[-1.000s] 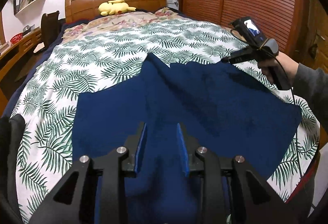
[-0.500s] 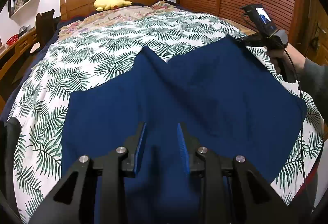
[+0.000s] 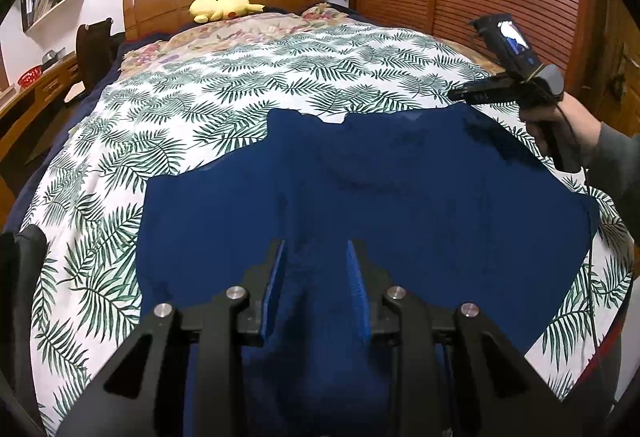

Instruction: Fold large clothes

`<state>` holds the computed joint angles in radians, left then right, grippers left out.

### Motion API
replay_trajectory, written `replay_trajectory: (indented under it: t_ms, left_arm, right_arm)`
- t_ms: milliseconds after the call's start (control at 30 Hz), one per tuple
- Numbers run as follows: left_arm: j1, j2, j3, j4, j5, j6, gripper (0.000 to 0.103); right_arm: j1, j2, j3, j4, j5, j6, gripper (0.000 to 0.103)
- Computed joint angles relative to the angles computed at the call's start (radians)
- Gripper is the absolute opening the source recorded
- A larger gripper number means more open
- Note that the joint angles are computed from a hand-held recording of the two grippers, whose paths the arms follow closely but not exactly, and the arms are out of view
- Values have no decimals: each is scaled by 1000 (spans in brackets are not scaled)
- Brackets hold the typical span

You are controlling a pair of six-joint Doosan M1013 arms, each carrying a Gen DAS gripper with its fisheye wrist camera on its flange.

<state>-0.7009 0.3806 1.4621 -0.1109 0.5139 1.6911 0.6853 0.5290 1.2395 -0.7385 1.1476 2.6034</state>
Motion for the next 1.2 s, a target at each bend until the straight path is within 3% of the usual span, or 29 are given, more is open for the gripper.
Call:
replay_trajectory:
  t_ms: [267,400,533,567,767,933,1033,1200]
  left_arm:
    - [4,-15,18,8,-17,-15,30]
    - [7,-20,27,24,-17,-27,30]
    - [8,-22,29,43,-13,-45,31]
    - [9,-23,30,45,-12,-48,31]
    - [7,-29,39,33,-22,-23,31]
    - [1,-47,60,13,-35,10,32]
    - [-2,-58,78,-6,-36,31,32]
    - [-4,-73,103,-32,-43,49,32]
  right_arm:
    - [37,63,-103,139,-175,-162,40]
    - [37,115,-158,193,-182,-196,40]
    - [27,182,-231,271,-71,-264,41]
    - [27,179,-224,269,-73,-260,43]
    - [50,107,-145,240,-90,-194,43]
    - [107,-27,31,173,-159,-67,43]
    - [142,-85,119,168,-151,-16,43]
    - [174,-140,223,158,-165,81,43]
